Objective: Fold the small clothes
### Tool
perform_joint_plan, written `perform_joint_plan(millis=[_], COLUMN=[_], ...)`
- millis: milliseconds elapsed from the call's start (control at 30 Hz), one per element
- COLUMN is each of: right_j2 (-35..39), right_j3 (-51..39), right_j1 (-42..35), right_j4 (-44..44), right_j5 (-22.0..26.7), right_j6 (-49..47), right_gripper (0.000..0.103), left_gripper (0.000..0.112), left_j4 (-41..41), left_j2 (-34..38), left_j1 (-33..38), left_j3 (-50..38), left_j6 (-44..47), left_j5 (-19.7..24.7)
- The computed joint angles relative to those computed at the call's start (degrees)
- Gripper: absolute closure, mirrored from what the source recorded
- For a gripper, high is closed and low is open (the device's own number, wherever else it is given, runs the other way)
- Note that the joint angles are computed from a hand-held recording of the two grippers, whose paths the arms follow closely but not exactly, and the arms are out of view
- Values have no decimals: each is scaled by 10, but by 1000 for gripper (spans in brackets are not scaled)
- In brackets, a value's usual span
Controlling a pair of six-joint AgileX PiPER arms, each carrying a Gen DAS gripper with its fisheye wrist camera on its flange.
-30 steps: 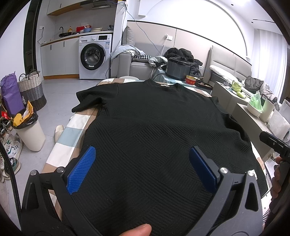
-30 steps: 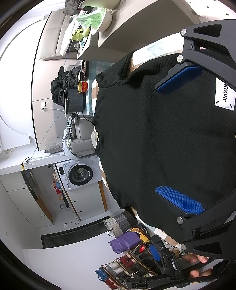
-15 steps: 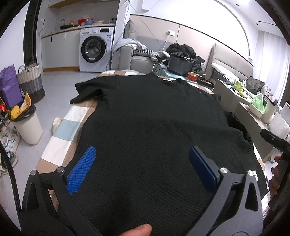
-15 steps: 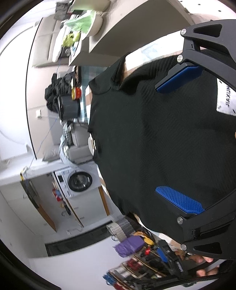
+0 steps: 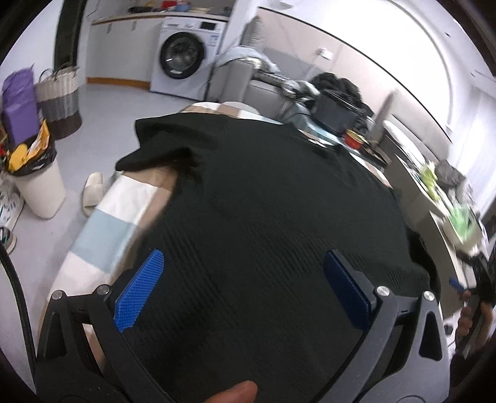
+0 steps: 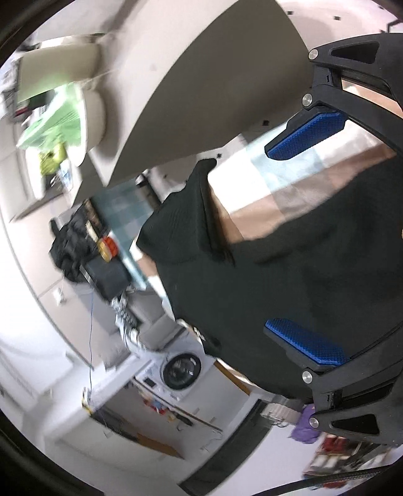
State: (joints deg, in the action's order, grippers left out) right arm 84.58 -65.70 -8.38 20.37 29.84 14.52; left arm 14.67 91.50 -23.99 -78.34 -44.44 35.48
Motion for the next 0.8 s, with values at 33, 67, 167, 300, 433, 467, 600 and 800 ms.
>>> perform_joint_plan(millis=[33, 67, 167, 300, 433, 467, 600, 800], right_j2=[20, 36, 88, 155, 230, 242, 294, 362], right_j3=[-19, -35, -96, -163, -238, -248, -300, -388], right_j1=[-17, -28, -53, -93, -122, -124, -130, -129], right_j4=[37, 50, 66, 99, 92, 90, 119, 134], right_j5=[13, 24, 55, 90, 133, 133, 152, 177], right_j6=[-22, -25, -24, -22, 19, 27, 27, 56], right_gripper=[0, 0, 0, 0, 1, 1, 1, 17], left_gripper=[10, 10, 10, 10, 10, 10, 10, 10], left_j4=[-10, -19, -46, -84, -112, -120, -121, -111], left_j2=[10, 21, 53, 88, 129, 138, 166, 197], left_j1=[13, 25, 60, 99, 134, 141, 153, 154], left_j3=[-13, -27, -64, -103, -151, -161, -195, -229], left_j6=[7, 15, 41, 77, 97, 102, 104, 104], left_j5=[4, 8, 14, 20, 36, 36, 50, 68])
